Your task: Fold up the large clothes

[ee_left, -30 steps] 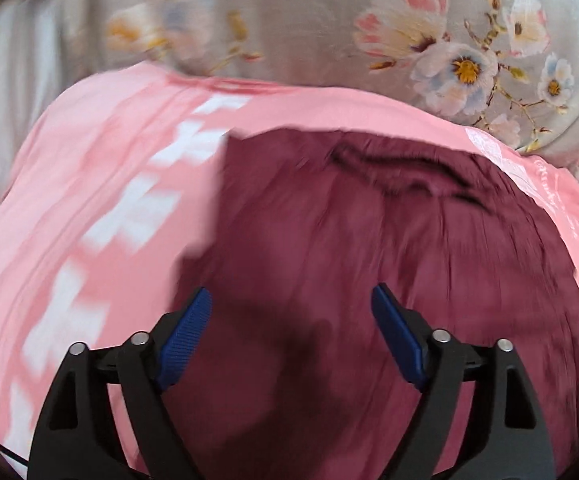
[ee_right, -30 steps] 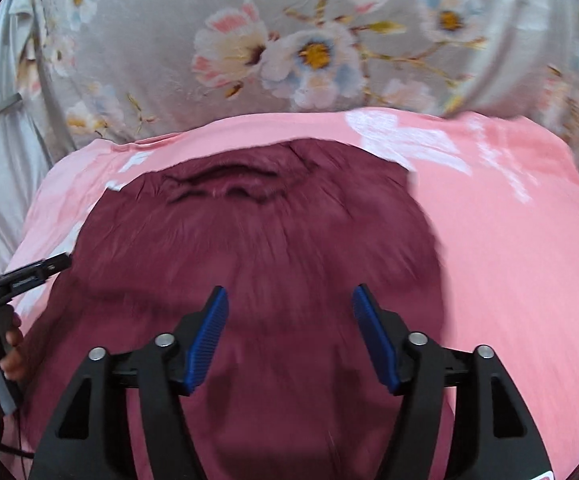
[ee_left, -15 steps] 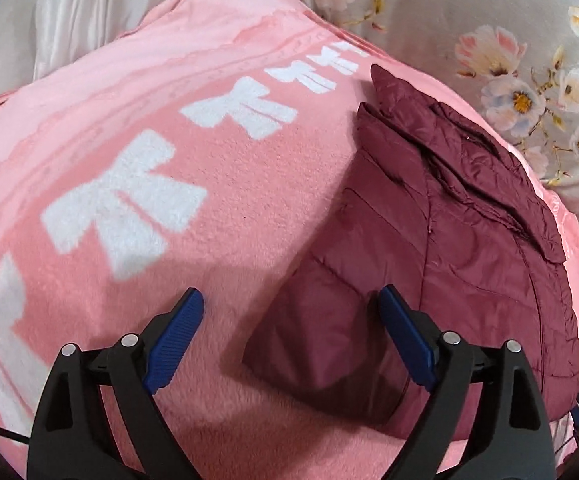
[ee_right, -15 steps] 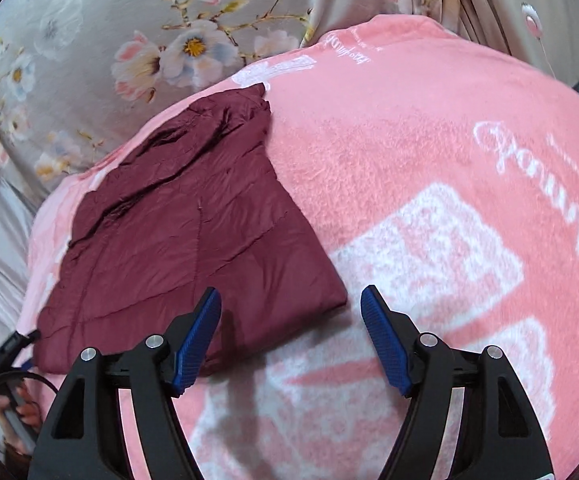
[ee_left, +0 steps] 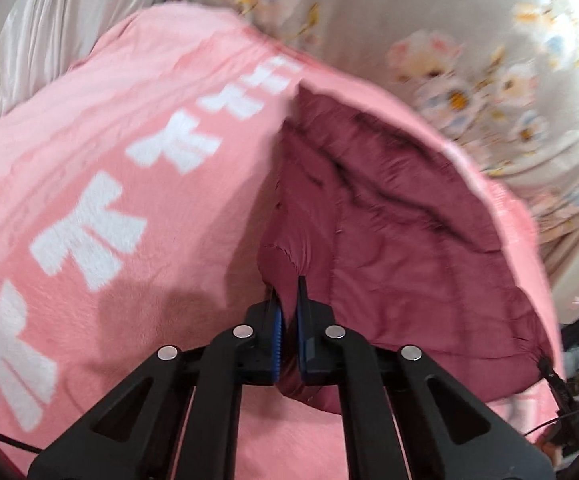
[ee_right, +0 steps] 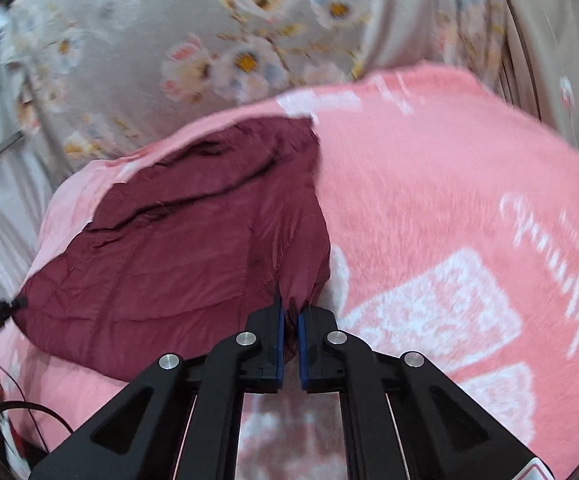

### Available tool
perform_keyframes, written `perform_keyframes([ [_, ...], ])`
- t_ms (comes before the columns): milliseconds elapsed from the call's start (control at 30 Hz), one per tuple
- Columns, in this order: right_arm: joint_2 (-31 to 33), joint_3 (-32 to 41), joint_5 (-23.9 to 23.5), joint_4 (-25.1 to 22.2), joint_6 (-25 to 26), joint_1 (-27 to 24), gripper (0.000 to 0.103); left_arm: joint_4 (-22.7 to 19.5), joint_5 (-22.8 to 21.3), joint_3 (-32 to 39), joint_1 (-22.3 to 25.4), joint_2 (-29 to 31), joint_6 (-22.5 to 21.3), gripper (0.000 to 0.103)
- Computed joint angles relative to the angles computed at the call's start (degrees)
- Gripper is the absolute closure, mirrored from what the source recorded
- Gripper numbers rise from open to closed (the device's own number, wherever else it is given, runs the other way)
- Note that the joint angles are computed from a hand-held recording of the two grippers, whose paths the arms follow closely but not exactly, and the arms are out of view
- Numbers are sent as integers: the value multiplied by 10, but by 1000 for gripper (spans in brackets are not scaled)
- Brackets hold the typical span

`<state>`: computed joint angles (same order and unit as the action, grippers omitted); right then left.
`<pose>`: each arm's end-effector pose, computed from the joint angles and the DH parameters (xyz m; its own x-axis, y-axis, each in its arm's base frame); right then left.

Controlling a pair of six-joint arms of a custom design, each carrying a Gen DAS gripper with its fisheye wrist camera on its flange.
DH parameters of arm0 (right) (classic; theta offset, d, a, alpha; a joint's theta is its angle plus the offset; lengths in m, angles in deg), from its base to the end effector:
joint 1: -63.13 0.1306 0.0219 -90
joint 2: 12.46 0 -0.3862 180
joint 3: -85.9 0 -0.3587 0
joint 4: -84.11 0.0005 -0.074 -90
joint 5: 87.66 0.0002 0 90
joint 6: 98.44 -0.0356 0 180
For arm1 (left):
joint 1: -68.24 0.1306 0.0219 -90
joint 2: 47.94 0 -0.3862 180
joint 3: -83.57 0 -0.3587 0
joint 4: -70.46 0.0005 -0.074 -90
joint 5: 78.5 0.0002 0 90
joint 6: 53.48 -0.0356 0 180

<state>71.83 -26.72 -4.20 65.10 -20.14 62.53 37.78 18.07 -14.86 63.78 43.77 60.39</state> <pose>0.4151 -0.0008 0.3462 -0.5910 0.2077 -0.7795 0.0388 0.9725 0.2297 0.4648 -0.0408 0.3790 -0.6848 -0.3498 -0.6393 -0.1271 0.9211 -0.3679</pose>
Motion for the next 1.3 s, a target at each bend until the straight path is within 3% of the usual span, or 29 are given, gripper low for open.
perform_keyframes([
  [100,-92,-40,-4,12,119,6,99,9,32,-28,10,-72,-20,99],
  [200,-196,-75,-33,-19,215,0,99,6,53,-64,25,-161,-40,99],
  [267,-252,-88,-56,-50,225,-11,99,1,62,-85,34,-213,-46,99],
  [333,-301,-99,-68,-66,206,-21,99,-7,64,-99,39,-258,-40,99],
  [433,-313,-98,-77,-47,146,-33,99,-4,60,-95,36,-275,-24,99],
  [567,-239,-54,-81,0,65,-46,99,8,-21,-46,4,-226,-28,99],
  [667,-162,-4,-44,33,31,-37,99,19,-64,1,-7,-173,-26,99],
  [833,-43,96,3,44,-13,-15,100,25,-121,94,-12,-69,-29,99],
  [1000,101,235,77,15,-17,8,100,-7,-174,217,-14,57,-32,99],
  [1300,313,427,91,-94,-58,10,100,-125,-234,420,-16,283,-34,99],
])
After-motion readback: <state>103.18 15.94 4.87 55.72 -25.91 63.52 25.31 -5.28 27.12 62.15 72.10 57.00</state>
